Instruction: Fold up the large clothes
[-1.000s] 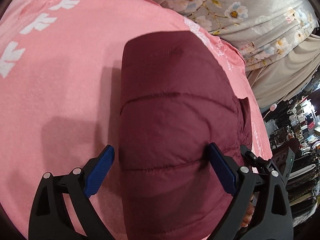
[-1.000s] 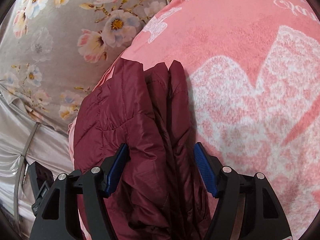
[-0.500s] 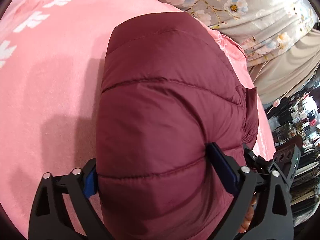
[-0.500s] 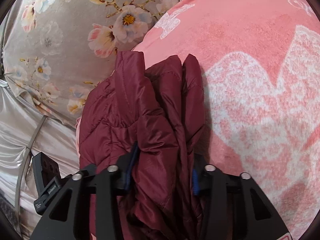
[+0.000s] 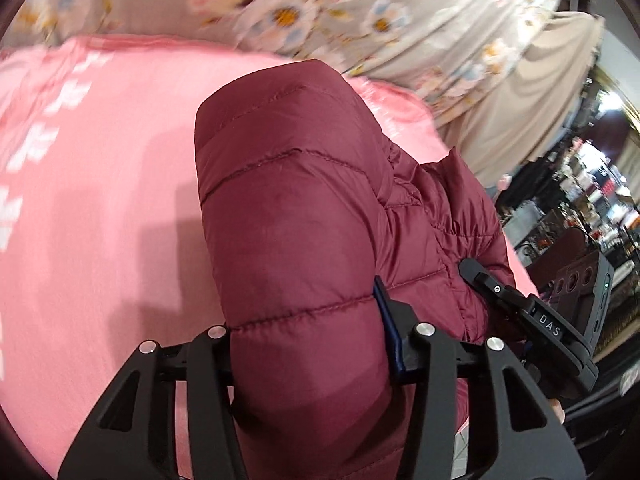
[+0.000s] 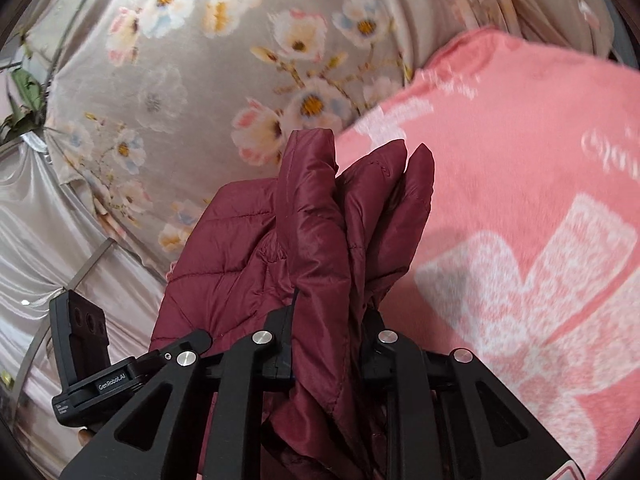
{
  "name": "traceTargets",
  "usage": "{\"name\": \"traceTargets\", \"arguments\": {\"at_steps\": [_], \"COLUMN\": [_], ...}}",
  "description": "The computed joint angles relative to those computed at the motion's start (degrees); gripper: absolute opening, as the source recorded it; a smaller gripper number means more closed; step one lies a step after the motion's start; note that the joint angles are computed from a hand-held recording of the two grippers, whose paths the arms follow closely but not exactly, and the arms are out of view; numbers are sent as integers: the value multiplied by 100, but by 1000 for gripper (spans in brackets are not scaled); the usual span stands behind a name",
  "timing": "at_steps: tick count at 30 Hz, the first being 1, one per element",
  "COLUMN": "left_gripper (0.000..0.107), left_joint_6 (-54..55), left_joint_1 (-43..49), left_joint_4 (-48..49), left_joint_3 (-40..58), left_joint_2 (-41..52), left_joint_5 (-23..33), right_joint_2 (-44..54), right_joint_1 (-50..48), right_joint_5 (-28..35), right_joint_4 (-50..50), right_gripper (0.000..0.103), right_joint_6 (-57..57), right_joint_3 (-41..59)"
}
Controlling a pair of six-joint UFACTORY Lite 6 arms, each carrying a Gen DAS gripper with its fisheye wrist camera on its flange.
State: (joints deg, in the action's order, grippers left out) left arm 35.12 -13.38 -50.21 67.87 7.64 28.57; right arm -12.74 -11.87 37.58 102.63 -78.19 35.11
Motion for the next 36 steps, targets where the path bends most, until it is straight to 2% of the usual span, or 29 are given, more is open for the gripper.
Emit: {"name": "traceTargets", "arguments": {"at_steps": [5, 9, 13, 17, 28, 31, 36], "left_gripper": [46, 46, 46, 46, 46, 46, 46], "left_joint_6": [-12, -119, -171, 11, 1155, 1585, 2165], "left_joint_1": [-127, -208, -189, 25, 1241, 1656, 2157], "left_joint_4": [159, 358, 528, 521, -102, -378, -603], "left_joint_3": [241, 640, 1072, 1366, 2082, 2323, 2897], "left_joint_2": [-621, -896, -1035, -1221, -1229, -995, -347], "left_joint_5": [84, 127, 183, 292, 712, 842, 910], "right_joint_2": [-1101, -1476, -1542, -1391, 98, 726, 1952], "right_joint_1": [-51, 107, 420, 1044, 2572, 2900, 3296], "right_joint_5": [-306, -613, -995, -1645, -2841, -3024, -3107], "right_joint_4": [-697, -1040, -1256, -1555, -2078, -2785, -4685], "right_gripper": [18, 18, 18, 18, 18, 18, 18], "right_joint_6": [863, 1276, 1480, 1668, 1809, 2465, 4291], "right_joint_3": [277, 694, 1180, 1789, 3678, 4314, 5463]}}
